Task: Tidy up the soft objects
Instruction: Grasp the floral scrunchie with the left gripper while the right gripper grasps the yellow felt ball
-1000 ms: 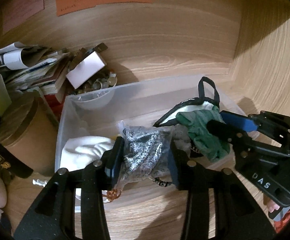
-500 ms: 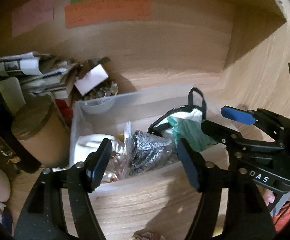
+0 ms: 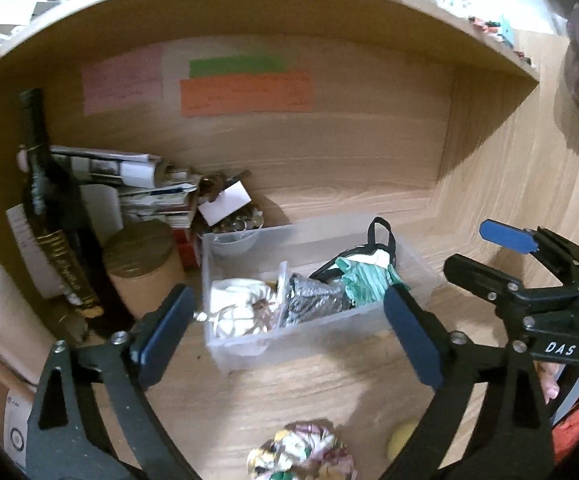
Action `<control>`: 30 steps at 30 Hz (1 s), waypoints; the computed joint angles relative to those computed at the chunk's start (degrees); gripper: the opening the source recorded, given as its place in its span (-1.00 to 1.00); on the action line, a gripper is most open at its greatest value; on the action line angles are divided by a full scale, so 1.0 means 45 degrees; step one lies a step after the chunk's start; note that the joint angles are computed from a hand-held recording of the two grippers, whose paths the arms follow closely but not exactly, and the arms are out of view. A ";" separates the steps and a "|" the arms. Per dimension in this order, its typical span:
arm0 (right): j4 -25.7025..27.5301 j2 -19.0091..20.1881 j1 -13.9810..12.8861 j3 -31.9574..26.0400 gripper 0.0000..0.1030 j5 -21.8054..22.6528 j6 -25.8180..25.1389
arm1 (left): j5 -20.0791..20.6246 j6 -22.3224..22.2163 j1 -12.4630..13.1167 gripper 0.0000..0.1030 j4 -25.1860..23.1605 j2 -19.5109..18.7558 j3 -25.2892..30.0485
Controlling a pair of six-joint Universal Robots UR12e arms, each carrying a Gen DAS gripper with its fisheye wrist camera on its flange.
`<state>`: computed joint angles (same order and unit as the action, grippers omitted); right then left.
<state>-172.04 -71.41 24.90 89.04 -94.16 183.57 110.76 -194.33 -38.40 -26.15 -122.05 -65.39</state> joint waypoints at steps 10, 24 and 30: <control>-0.0068 -0.0554 0.0216 0.1072 0.60 0.0145 0.0551 | 0.0237 -0.0651 -0.0087 0.96 -0.0732 0.0775 -0.1432; 0.1824 -0.0629 0.0354 0.1822 0.60 0.1247 0.1112 | -0.1600 -0.1902 0.0043 0.96 -0.2579 0.0884 -0.2294; 0.2152 -0.0740 0.0305 0.2115 0.59 0.1875 0.1289 | -0.1888 -0.1873 -0.0033 0.96 -0.2920 0.0718 -0.2258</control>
<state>-162.36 -74.74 26.28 98.55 -85.73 189.38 102.26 -202.76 -38.55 -39.28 -118.82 -75.55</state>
